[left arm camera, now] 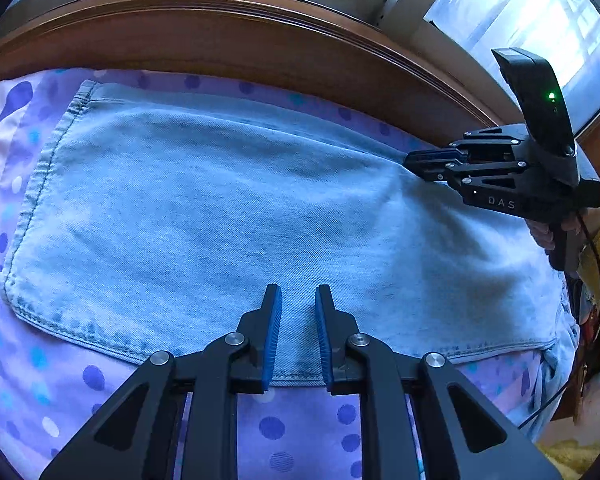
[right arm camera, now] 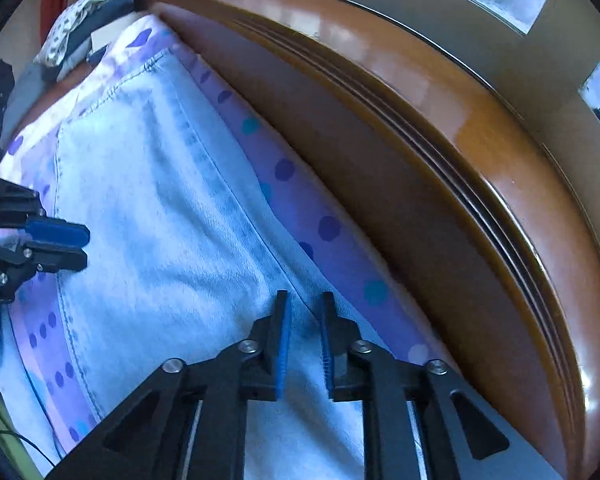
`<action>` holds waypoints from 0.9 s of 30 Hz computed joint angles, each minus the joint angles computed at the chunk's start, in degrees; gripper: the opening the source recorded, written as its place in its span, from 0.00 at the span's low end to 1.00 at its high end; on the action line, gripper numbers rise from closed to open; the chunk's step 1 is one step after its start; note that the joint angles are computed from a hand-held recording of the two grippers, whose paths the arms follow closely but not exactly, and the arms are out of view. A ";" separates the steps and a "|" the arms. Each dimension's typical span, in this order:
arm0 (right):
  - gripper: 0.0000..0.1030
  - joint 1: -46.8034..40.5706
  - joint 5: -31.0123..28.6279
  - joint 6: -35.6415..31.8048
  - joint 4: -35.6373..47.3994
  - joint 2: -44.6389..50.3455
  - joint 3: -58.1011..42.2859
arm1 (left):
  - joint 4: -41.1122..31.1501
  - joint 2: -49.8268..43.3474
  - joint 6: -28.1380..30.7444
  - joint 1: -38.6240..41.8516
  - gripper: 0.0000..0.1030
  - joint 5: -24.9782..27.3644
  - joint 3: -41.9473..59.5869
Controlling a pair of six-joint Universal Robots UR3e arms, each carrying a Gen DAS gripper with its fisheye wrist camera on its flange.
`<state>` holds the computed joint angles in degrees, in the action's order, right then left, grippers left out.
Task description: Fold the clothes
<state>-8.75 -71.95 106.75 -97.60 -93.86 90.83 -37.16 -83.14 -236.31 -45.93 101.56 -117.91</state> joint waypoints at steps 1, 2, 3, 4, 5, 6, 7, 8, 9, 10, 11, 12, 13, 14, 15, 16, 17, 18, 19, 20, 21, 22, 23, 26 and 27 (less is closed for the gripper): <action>0.21 -0.69 0.08 -0.45 0.88 0.21 -0.72 | 0.18 -0.14 -0.04 -0.14 0.17 0.14 -0.10; 0.23 -1.37 0.15 -0.89 1.77 0.43 -1.47 | 0.18 -0.01 -0.15 -0.27 0.17 0.22 -0.22; 0.24 -2.08 0.29 -1.25 2.85 0.81 -2.37 | -0.01 0.39 -0.32 -0.41 0.17 0.26 -0.35; 0.24 -2.81 0.55 -1.51 4.20 1.42 -3.51 | 0.06 0.93 -0.33 -0.30 0.17 0.15 -0.77; 0.25 -3.40 0.69 -1.79 5.38 1.98 -4.59 | 0.44 1.12 -0.29 -0.14 0.17 0.03 -1.16; 0.25 -3.80 0.73 -2.22 6.18 2.34 -5.38 | 0.91 0.96 -0.28 -0.08 0.17 -0.01 -1.36; 0.25 -4.20 0.74 -2.90 6.53 2.36 -5.77 | 1.39 0.79 -0.28 -0.03 0.17 -0.06 -1.56; 0.24 -4.55 0.64 -3.73 6.52 2.12 -5.87 | 1.56 0.76 -0.31 -0.02 0.17 -0.05 -1.65; 0.24 -4.90 0.55 -4.56 6.51 1.89 -5.96 | 1.45 0.85 -0.34 -0.06 0.17 0.01 -1.63; 0.23 -5.24 0.47 -5.05 7.10 1.99 -6.63 | 1.45 0.81 -0.36 -0.14 0.17 0.13 -1.60; 0.19 -5.56 0.40 -5.01 8.59 2.64 -8.24 | 1.57 0.79 -0.37 -0.17 0.17 0.18 -1.68; 0.15 -5.94 0.41 -5.28 9.41 2.74 -9.06 | 1.67 0.88 -0.36 -0.13 0.17 0.16 -1.82; 0.13 -6.42 0.57 -6.04 9.27 2.04 -8.77 | 1.78 0.99 -0.34 -0.09 0.17 0.13 -1.97; 0.10 -6.84 0.68 -6.66 8.61 1.11 -8.10 | 1.85 1.14 -0.34 -0.04 0.17 0.08 -2.10; 0.07 -7.18 0.74 -6.88 7.44 0.12 -7.22 | 1.88 1.33 -0.36 0.00 0.17 0.01 -2.23; 0.06 -7.51 0.86 -6.77 6.61 -0.45 -6.83 | 1.84 1.37 -0.38 0.04 0.17 -0.04 -2.17; 0.04 -7.88 1.11 -6.58 5.96 -0.79 -6.73 | 1.79 1.39 -0.40 0.03 0.17 -0.04 -2.11; 0.04 -8.39 1.70 -5.97 5.63 -0.54 -7.34 | 1.87 1.37 -0.39 0.00 0.17 0.00 -2.14; 0.04 -9.00 2.55 -4.89 5.35 0.14 -8.44 | 2.03 1.28 -0.36 -0.04 0.17 0.07 -2.20; 0.04 -9.58 3.38 -3.75 5.04 0.85 -9.56 | 2.14 1.23 -0.25 0.01 0.17 0.09 -2.21; 0.04 -10.02 3.97 -3.01 4.46 1.36 -10.22 | 2.20 1.22 -0.07 0.13 0.17 0.06 -2.19; 0.04 -10.30 4.23 -2.92 3.50 1.55 -10.17 | 2.28 1.23 0.00 0.16 0.17 0.09 -2.21; 0.04 -10.53 4.39 -3.05 2.59 1.60 -9.92 | 2.29 1.29 0.00 0.08 0.17 0.20 -2.25; 0.04 -12.86 6.42 -4.20 5.82 2.89 -12.98 | 2.02 1.35 0.66 0.53 0.17 -0.11 -2.15; 0.04 -14.63 8.17 -3.91 10.03 4.25 -16.78 | 1.80 1.36 0.89 0.69 0.17 -0.28 -2.03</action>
